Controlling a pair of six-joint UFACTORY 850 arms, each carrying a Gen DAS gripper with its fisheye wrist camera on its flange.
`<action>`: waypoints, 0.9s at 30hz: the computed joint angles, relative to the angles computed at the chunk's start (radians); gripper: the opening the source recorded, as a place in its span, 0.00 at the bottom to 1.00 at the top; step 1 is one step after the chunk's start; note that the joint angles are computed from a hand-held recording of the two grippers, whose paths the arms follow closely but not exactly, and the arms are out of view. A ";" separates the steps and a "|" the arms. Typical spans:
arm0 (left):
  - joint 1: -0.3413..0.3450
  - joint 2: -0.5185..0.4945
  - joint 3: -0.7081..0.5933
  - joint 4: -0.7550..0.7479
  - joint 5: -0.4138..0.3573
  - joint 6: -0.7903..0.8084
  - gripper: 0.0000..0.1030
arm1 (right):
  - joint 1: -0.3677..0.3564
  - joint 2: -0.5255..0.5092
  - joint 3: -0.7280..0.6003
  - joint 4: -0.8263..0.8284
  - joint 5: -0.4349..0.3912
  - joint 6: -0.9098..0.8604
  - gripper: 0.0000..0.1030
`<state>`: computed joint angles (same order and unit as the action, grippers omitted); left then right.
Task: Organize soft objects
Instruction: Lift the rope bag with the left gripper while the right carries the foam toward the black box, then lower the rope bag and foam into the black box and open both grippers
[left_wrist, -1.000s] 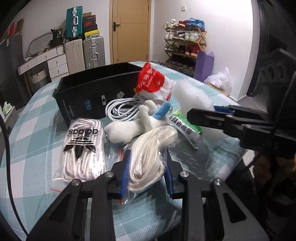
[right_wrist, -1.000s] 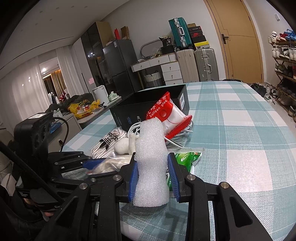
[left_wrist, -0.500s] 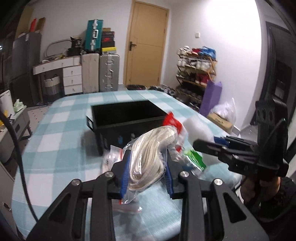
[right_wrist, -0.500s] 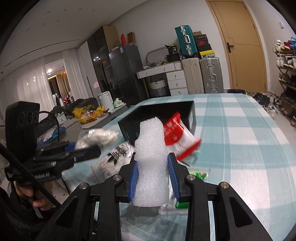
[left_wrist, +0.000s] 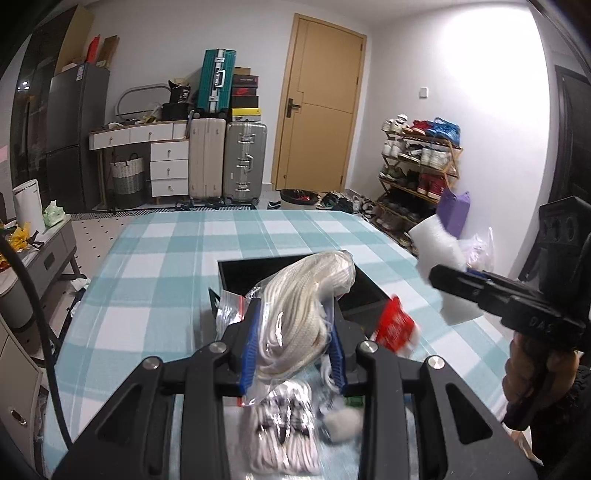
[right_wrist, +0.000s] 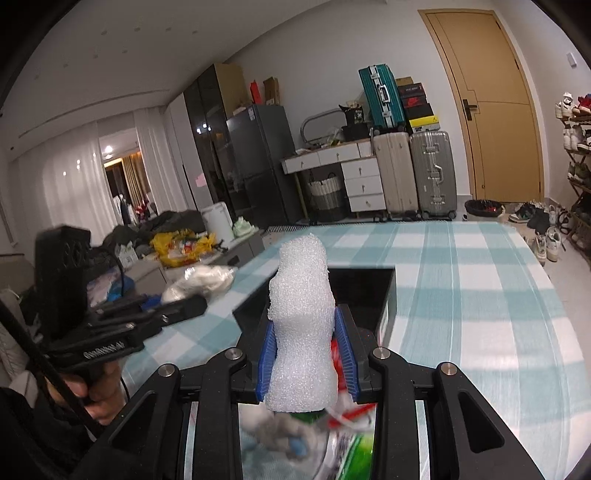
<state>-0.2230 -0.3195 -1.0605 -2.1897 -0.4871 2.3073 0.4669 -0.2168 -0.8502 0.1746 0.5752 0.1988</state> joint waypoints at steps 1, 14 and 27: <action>-0.002 -0.015 -0.021 0.003 0.012 -0.012 0.30 | -0.004 -0.003 -0.013 0.008 -0.009 -0.015 0.30; -0.041 -0.172 -0.233 0.115 0.152 -0.166 0.30 | -0.051 -0.149 -0.231 -0.029 -0.218 -0.059 0.30; -0.052 -0.251 -0.342 0.326 0.218 -0.389 0.30 | -0.076 -0.224 -0.317 -0.031 -0.274 -0.099 0.30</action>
<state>-0.2748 -0.5710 -1.4023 -1.8634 -0.2687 1.9178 0.3914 -0.4413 -1.1672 0.1435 0.3017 0.0998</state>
